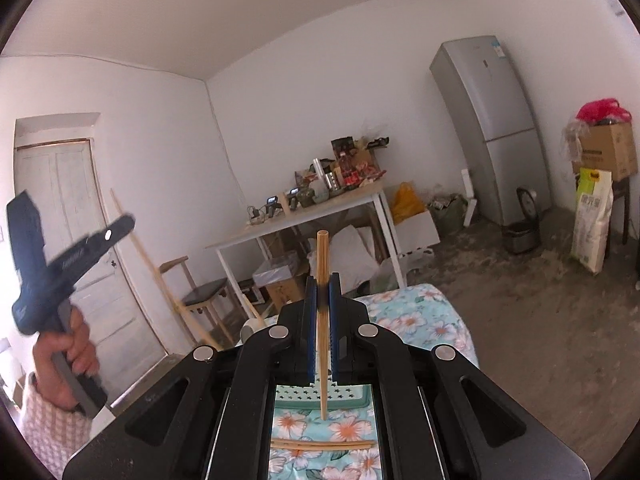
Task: Organize utensils
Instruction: 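Lower the left gripper's chopstick into the green holder and open it while the right gripper carries its chopstick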
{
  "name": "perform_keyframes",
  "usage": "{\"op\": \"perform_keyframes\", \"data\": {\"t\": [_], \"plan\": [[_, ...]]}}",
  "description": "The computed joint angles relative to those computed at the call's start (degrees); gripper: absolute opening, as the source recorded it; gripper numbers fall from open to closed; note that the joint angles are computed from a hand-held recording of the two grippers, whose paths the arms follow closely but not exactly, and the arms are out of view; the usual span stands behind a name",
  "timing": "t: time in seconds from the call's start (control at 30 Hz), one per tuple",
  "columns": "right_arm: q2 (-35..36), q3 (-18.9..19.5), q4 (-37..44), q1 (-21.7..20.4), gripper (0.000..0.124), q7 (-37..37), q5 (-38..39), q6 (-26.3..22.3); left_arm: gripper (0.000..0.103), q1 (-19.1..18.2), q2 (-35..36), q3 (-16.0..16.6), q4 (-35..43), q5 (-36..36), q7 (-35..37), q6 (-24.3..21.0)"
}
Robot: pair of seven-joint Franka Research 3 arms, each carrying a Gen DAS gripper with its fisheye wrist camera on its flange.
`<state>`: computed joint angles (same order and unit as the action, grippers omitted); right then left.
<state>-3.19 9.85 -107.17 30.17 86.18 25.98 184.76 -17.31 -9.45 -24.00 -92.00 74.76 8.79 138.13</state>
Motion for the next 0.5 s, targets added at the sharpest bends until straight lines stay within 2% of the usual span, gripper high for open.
{"op": "perform_keyframes", "data": {"t": [0.1,0.23,0.5], "plan": [[1.8,-0.8,2.5,1.4,0.004,-5.1,5.1,-0.9,0.005,0.3,3.5,0.8,2.5,1.5,-2.0,1.8],[3.0,0.2,3.9,1.1,0.004,-10.3,10.2,-2.3,0.005,-0.9,7.5,3.2,4.3,2.5,-4.3,2.7],[6.7,1.3,7.3,-0.2,0.004,-8.6,6.0,-5.2,0.005,-3.8,14.1,8.6,7.7,5.0,-6.1,2.1]]}}
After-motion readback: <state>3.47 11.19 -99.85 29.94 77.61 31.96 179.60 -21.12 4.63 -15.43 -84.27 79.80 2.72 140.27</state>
